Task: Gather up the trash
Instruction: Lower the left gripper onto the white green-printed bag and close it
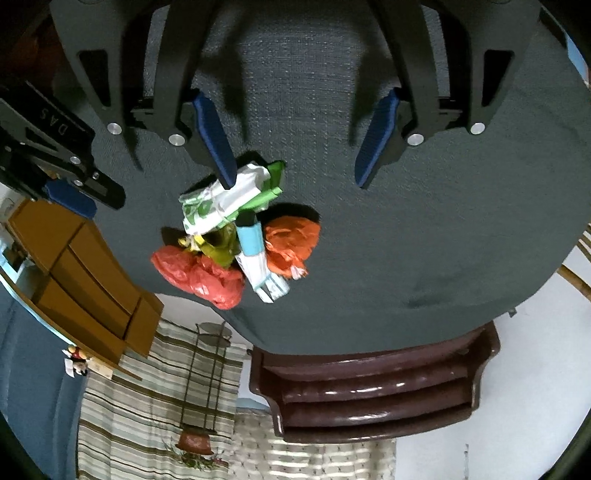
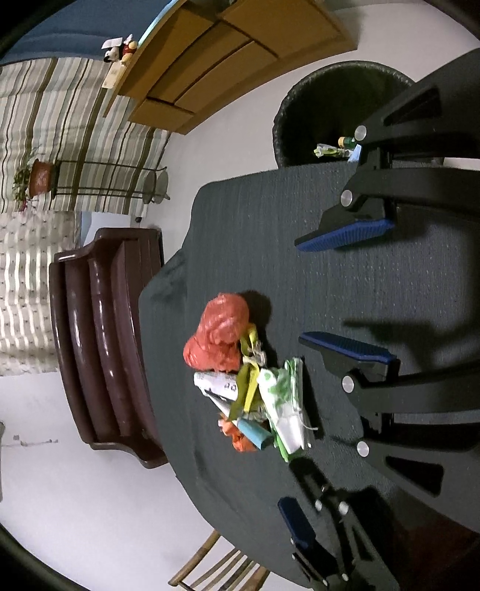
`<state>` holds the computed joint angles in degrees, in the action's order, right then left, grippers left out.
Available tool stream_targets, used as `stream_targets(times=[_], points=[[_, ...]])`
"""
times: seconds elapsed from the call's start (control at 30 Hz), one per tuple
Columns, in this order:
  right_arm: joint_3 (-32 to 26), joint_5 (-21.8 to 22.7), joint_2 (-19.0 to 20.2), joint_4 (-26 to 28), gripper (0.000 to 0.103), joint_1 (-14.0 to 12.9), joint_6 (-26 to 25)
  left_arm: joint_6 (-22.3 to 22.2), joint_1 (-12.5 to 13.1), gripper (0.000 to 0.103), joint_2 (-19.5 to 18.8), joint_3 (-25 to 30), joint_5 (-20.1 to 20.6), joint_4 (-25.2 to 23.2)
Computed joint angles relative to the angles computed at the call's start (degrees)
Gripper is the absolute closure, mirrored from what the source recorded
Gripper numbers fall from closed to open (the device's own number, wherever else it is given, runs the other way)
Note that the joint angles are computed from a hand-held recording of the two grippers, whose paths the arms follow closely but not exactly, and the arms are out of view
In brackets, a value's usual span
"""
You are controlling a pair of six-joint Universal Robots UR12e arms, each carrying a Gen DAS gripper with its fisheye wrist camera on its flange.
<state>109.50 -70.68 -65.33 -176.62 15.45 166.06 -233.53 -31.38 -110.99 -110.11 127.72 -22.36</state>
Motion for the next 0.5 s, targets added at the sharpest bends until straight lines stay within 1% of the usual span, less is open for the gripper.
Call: stream_targets(times=[0.2, 0.3, 0.4, 0.5], points=[[-0.1, -1.5, 0.0, 0.3, 0.057, 0.2, 0.4, 3.3, 0.6, 0.038, -1.0, 0.8, -2.3, 1.6], [-0.2, -1.8, 0.0, 0.3, 0.057, 0.0, 0.8, 4.1, 1.0, 0.037, -1.7, 1.6, -2.9, 1.4], [-0.3, -1.7, 0.2, 0.2, 0.057, -0.2, 1.3, 5.1, 1.5, 0.035, -2.2, 2.2, -4.3, 1.5], [-0.2, -1.5, 0.3, 0.2, 0.056, -0.6, 1.6, 5.4, 1.8, 0.035, -2.5, 2.5, -5.8, 1.8]])
